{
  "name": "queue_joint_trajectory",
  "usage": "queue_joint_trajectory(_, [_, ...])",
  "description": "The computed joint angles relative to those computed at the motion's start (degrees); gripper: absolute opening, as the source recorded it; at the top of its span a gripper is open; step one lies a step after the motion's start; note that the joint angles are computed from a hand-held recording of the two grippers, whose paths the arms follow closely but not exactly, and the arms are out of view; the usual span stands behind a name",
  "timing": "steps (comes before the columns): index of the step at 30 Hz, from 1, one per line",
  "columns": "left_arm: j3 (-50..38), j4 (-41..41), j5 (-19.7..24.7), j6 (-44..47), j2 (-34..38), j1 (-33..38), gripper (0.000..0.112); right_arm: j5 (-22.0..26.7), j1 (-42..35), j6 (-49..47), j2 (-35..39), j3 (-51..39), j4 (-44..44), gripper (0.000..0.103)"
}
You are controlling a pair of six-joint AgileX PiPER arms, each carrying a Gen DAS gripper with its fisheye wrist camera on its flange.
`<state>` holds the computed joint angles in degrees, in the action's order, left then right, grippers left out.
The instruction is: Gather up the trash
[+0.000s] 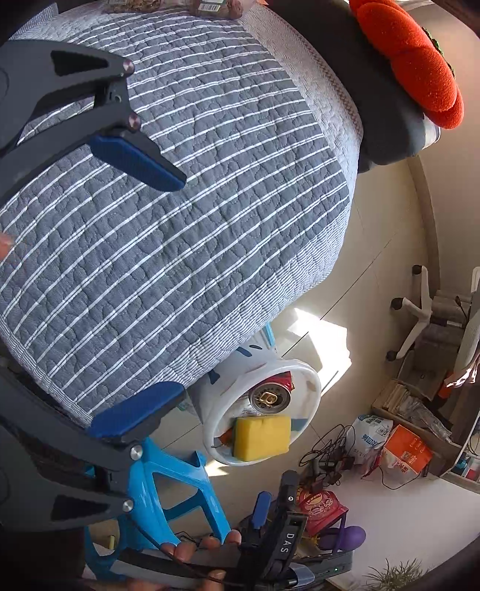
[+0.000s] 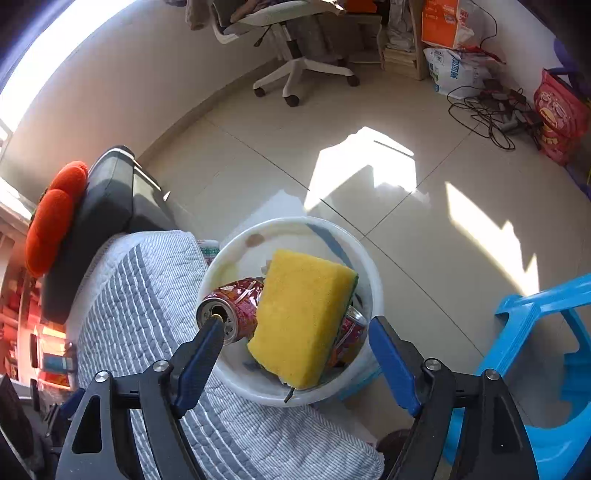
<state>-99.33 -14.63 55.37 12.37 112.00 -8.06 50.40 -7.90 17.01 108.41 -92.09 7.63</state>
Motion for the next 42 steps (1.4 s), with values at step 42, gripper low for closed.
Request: queue_joint_trajectory(42, [51.07,40.28,-13.23,-49.75,-47.31,-11.3,0.102,13.55,56.72,54.34,-33.96,35.99,-52.04,0.103])
